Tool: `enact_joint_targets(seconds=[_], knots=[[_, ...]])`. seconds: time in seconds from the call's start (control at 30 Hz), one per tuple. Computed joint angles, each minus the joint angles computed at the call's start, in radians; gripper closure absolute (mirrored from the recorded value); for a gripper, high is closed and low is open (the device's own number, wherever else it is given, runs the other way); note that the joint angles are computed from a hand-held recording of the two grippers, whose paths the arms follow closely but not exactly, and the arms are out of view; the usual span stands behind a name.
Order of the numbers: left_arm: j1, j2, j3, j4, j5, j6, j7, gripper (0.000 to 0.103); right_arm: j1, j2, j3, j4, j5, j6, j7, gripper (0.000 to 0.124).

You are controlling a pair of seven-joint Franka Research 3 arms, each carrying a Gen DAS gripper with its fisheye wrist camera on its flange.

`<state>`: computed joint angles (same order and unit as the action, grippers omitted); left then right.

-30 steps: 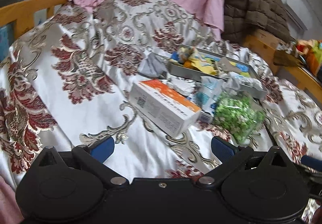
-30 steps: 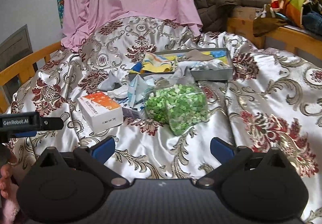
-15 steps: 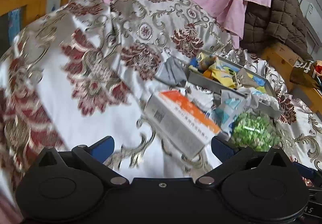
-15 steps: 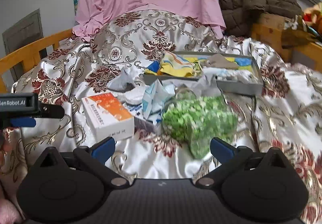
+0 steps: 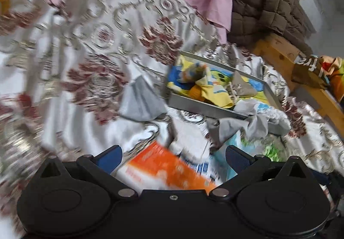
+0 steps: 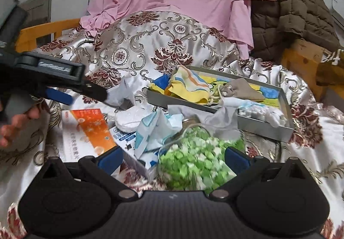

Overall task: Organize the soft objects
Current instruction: 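Move the left tool to the white foam strip while the right tool reaches the blue-and-white packet, then grasp the white foam strip with the left tool while the right tool grasps the blue-and-white packet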

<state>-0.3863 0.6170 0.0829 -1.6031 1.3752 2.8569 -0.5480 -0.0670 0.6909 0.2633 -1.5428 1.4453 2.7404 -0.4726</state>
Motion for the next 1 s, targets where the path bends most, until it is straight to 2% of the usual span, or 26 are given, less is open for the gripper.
enact_joint_targets(seconds=[0.1, 0.17, 0.23, 0.27, 0.33, 0.37, 0.5, 0.53, 0.63, 0.8, 1.0], knots=[[0.086, 0.091, -0.023, 0.09, -0.075, 0.16, 0.098, 0.001, 0.019, 0.04, 0.001, 0.053, -0.031, 0.004, 0.05, 0.021], [0.13, 0.141, -0.042, 0.133, -0.141, 0.236, 0.172, 0.001, 0.026, 0.066, 0.007, 0.087, -0.058, -0.004, 0.095, 0.021], [0.198, 0.186, -0.103, 0.164, -0.225, 0.29, 0.28, 0.001, 0.033, 0.09, 0.017, 0.115, -0.083, 0.004, 0.131, 0.021], [0.238, 0.207, -0.147, 0.177, -0.265, 0.304, 0.34, 0.001, 0.036, 0.101, 0.022, 0.127, -0.094, 0.013, 0.145, 0.021], [0.344, 0.254, -0.284, 0.199, -0.348, 0.305, 0.493, 0.002, 0.042, 0.123, 0.035, 0.15, -0.115, 0.038, 0.158, 0.022], [0.374, 0.269, -0.322, 0.201, -0.375, 0.309, 0.533, 0.002, 0.044, 0.133, 0.041, 0.159, -0.126, 0.049, 0.163, 0.022], [0.523, 0.356, -0.54, 0.218, -0.477, 0.288, 0.748, 0.002, 0.039, 0.162, 0.085, 0.182, -0.143, 0.106, 0.121, 0.022], [0.545, 0.373, -0.576, 0.222, -0.494, 0.282, 0.791, 0.002, 0.038, 0.167, 0.092, 0.186, -0.148, 0.115, 0.119, 0.023], [0.579, 0.394, -0.635, 0.223, -0.526, 0.258, 0.897, 0.003, 0.034, 0.179, 0.114, 0.195, -0.16, 0.136, 0.108, 0.025], [0.606, 0.404, -0.672, 0.205, -0.599, 0.266, 0.971, 0.01, 0.026, 0.191, 0.15, 0.195, -0.167, 0.18, 0.06, 0.03], [0.642, 0.418, -0.721, 0.176, -0.686, 0.29, 1.046, 0.02, 0.031, 0.191, 0.144, 0.191, -0.215, 0.157, 0.113, 0.037]])
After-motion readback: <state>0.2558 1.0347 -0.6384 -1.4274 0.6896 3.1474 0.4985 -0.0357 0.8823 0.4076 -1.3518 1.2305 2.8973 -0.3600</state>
